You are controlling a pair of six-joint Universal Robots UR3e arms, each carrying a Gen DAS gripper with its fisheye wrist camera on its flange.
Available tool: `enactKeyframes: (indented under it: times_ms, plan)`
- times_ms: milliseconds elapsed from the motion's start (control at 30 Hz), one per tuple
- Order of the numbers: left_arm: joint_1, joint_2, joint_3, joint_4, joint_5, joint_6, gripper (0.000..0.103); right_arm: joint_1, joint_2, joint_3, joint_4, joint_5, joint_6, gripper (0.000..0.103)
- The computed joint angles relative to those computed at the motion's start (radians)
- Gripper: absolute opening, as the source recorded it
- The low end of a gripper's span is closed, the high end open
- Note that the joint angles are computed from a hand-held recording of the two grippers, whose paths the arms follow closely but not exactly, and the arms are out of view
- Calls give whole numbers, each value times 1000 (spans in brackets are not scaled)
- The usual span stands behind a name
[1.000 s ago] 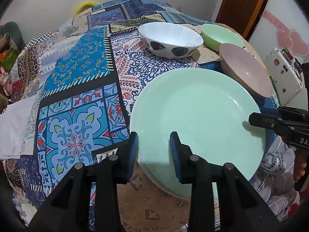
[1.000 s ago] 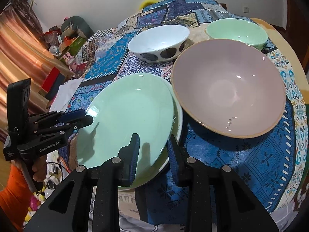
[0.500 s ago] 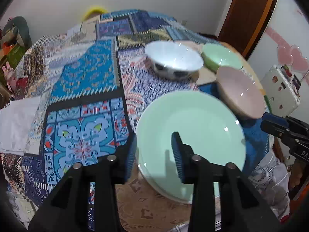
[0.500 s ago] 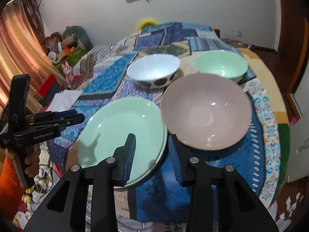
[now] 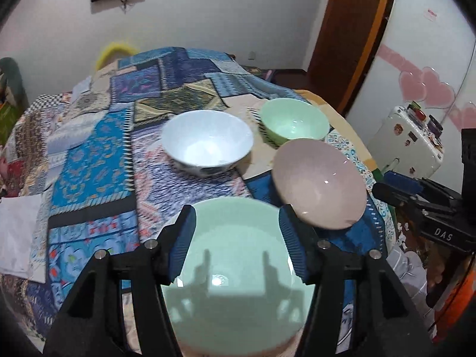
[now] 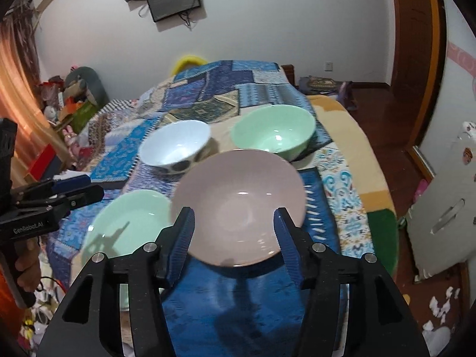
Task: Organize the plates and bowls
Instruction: 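Release the green plate and move the right gripper to the pink bowl rim, then grasp the pink bowl rim with the right gripper while the left gripper grasps it too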
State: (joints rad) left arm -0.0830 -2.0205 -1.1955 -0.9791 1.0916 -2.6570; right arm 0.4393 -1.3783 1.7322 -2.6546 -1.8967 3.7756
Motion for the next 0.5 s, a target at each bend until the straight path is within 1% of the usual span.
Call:
enactKeyframes:
  times_ms: [100,167,367,500]
  plan:
    - [-46,-73,89,-22,27,-21,58,-23,-7,24,1,-9,-20,52]
    - [-66,-113,137,-39,36,-31,58,-57,-19,53,-17,25,-33,52]
    - [-130,-277,364,-157,62,-57,58,-146,-29,128,-77,117,-41,52]
    - [-175,-398,539,-243,99,-62,58,-178,-19,143,-78,161,-50,52]
